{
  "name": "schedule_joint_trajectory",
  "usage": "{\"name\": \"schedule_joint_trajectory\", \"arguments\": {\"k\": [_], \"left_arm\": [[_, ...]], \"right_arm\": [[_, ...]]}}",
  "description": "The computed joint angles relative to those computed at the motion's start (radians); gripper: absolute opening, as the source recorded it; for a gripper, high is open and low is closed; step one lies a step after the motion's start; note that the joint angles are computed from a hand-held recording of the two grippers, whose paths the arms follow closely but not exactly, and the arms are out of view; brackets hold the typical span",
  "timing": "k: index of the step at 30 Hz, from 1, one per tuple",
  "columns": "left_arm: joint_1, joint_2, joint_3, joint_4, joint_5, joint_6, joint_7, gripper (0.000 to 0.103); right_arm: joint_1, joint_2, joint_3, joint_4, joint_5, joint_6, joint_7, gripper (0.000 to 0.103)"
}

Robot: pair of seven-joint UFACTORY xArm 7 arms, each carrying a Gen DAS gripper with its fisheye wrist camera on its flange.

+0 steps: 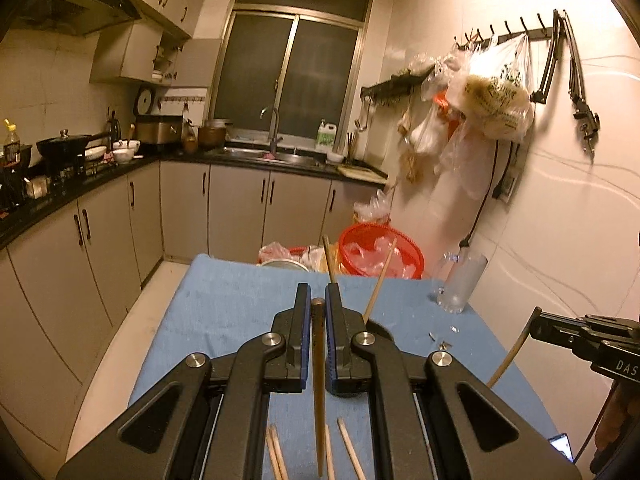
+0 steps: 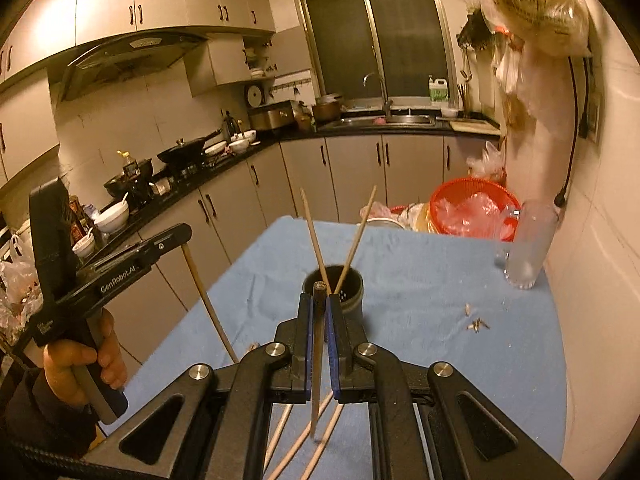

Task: Organize utensils
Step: 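Lift both held chopsticks and carry them above the black holder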

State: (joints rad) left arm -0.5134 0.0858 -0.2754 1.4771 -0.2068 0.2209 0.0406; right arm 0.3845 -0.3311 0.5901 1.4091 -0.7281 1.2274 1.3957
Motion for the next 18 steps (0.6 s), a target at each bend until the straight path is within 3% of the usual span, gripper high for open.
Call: {"name": "schedule_joint_trajectory", "arguments": {"k": [18], "left_arm": [[-0.027,0.033,0.000,0.090,0.082,-0.027,-0.067,0.006]], "right_arm": [[0.033,0.072,-0.005,0.131,-0.090,0.088,-0.060,0.006]]}}
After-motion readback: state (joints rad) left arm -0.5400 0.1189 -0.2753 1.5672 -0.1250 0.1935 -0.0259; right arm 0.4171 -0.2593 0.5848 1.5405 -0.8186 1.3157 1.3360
